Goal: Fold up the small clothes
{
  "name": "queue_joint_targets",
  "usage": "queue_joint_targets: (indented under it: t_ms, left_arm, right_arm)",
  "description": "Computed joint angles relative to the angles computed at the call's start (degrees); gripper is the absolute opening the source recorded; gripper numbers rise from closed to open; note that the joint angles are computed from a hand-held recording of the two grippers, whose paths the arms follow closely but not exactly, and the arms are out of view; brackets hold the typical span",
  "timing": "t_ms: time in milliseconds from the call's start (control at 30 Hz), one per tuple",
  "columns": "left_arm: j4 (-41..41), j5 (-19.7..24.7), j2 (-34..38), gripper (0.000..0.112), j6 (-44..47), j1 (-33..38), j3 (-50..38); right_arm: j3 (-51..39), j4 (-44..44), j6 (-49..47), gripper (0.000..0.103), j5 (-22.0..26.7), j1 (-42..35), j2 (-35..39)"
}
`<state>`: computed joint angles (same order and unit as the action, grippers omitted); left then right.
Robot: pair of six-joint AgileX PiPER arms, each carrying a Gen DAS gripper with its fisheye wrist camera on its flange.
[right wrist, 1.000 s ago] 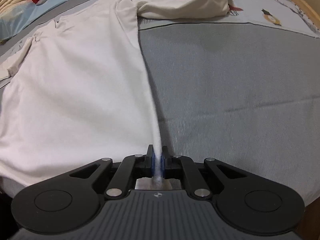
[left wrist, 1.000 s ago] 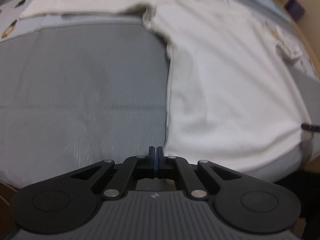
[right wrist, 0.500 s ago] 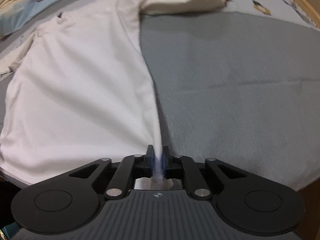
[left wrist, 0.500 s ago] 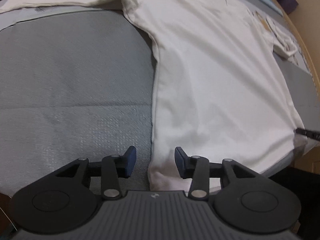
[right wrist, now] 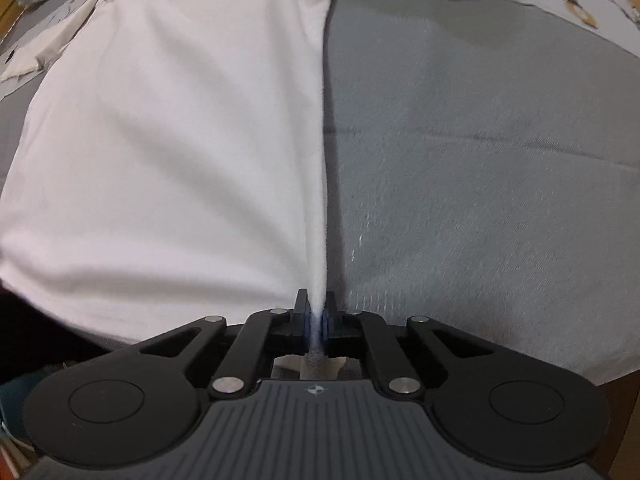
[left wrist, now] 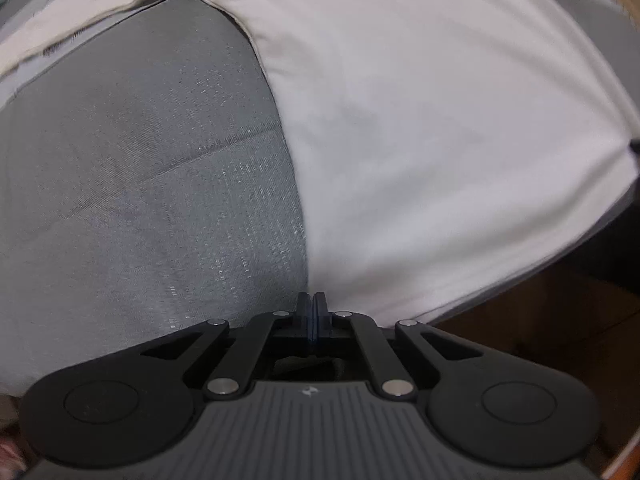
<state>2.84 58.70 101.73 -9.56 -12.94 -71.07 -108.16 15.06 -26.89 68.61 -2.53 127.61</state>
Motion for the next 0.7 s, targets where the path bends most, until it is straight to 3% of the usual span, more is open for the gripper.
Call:
queue_joint_targets:
  t_ms: [67, 133, 167, 233, 300, 400, 467, 533, 567, 633, 700]
  left_arm:
    - [1.68, -1.19, -1.31, 0.002, -1.97, -0.34, 0.21]
    - [1.16, -5.7, -4.21, 0.011, -2.78, 0.08, 0.83]
    - [-0.68, -9.15, -5.83, 0.019, -2.22, 0.8, 1.66]
    - [-3.27, -11.62, -5.59, 0.022, -1.21, 1.07, 0.69]
    - [-2.99, -10.77, -1.8, 0.022, -1.94, -0.76, -2.22]
    - [-0.62, -3.14, 5.59, 0.023, -1.27, -2.4, -7.46]
    - [1.36, -1.66, 6.92, 0.024, -1.07, -3.19, -7.5]
    - [1.34, -4.54, 5.31, 0.033, -3.26, -2.68, -7.35]
    - [1.56, -8.11, 3.52, 0.047, -4.8, -2.38, -6.31]
    - [3.92, -14.26, 0.31, 0.065, -8.33, -2.68, -4.15]
    - [7.93, -18.78, -0.38, 0.067, -13.52, -3.87, -3.45]
  right_arm:
    - [-0.33, 0.61, 0.31, 0.006, 0.61, -0.57, -0.12]
    - [0.13, 0.99, 1.05, 0.007, -0.39, -0.85, -1.14]
    - [0.42, 1.44, 1.39, 0.008, -2.33, -0.75, -1.69]
    - [4.72, 6.02, -1.9, 0.01, -7.32, -2.07, -5.1]
    - [5.28, 6.91, -1.75, 0.016, -9.04, -2.18, -5.37]
    - [2.99, -1.6, 3.01, 0.016, -6.21, 0.6, -2.38]
    - [4.95, -5.06, 2.99, 0.016, -7.11, 1.8, -2.87]
    - [6.72, -1.56, 2.3, 0.016, -10.38, 1.06, -4.86]
    - [7.66, 0.79, 2.05, 0.016, -12.14, 0.37, -5.92]
    - [9.19, 6.44, 1.33, 0.016, -16.36, -1.41, -7.75]
    - [9.85, 9.07, 2.55, 0.017, -20.63, -2.34, -8.5]
